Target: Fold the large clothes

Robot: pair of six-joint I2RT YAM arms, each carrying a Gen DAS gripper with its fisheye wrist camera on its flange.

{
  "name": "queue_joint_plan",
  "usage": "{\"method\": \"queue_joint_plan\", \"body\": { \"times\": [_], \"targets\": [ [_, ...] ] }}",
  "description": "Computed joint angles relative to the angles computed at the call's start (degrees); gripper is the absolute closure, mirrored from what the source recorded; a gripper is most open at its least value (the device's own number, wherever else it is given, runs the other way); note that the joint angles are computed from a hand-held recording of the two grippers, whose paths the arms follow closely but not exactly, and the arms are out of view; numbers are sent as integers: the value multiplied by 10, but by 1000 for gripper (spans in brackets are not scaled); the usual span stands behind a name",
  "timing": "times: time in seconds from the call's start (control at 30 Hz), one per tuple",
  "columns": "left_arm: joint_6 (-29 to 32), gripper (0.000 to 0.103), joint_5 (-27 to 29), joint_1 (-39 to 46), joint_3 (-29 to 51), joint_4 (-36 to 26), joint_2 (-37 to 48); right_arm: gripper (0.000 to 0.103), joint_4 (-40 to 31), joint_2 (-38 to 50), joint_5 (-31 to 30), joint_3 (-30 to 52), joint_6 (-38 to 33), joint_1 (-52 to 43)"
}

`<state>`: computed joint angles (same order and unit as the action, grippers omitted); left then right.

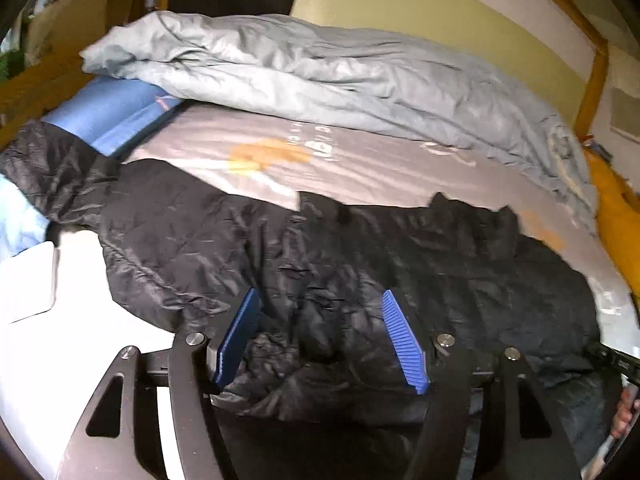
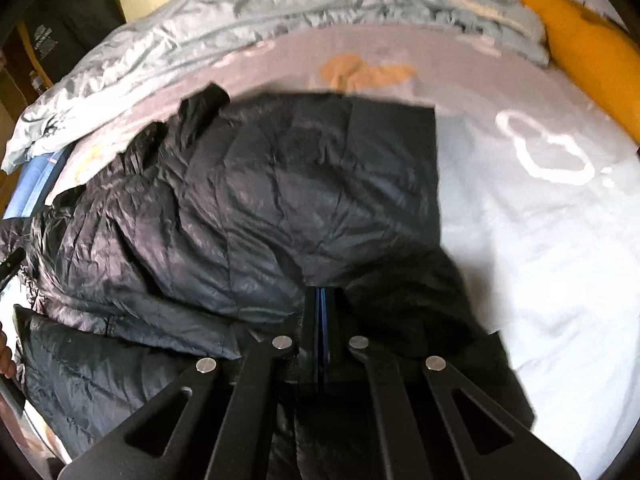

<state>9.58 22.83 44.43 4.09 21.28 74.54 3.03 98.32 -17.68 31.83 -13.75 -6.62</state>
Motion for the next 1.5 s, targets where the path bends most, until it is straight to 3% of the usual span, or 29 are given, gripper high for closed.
{"method": "queue_joint_plan", "body": {
  "times": [0.17, 0.23, 0.3, 0.4, 0.47, 0.57, 0.63, 0.8, 0.9, 1.0, 1.1, 1.2, 1.33, 1.4, 1.5],
  "targets": [
    [-1, 40, -54, -40, -4, -1, -3, 99, -18, -24, -44, -2, -16, -10],
    [1, 40, -85, -63, -8, 16, 10, 88, -91, -9, -96, 25, -48, -15],
    [1, 40, -99, -80, -18, 36, 14, 70, -141, 6, -149, 38, -84, -16],
    [-7, 40, -102, -101, -26, 28, -7, 69, -61, -20, -69, -6, -43, 42],
    [-15, 40, -111, -118, -30, 22, -21, 69, -44, 14, -9, 6, -24, 80],
    [-14, 40, -120, -127, -35, 16, -31, 69, -47, 48, 2, 22, -16, 87],
    [-8, 40, -111, -115, -30, 7, -30, 69, -51, 42, -3, 20, -22, 83],
    [3, 40, 0, -38, 3, -45, -23, 69, 0, -19, -30, -23, -14, 37],
    [9, 40, 11, -32, -2, -64, -56, 69, 15, -50, -52, -28, -5, 5],
    [16, 40, 8, -35, -2, -66, -61, 68, 20, -27, -49, 2, 0, -5],
    [19, 39, -3, -39, 10, -31, -13, 66, 7, 35, -25, 58, 2, 7],
    [20, 39, -40, -55, 33, 38, 97, 61, -1, 92, -2, 95, 11, 15],
    [0, 37, -175, -110, 79, 115, 268, 62, 6, 127, 49, 116, 16, 22],
    [1, 36, -170, -106, 108, 114, 324, 63, 13, 139, 56, 119, 18, 13],
    [9, 36, -184, -115, 98, 141, 332, 63, 1, 145, 40, 129, 21, 0]
  ]
}}
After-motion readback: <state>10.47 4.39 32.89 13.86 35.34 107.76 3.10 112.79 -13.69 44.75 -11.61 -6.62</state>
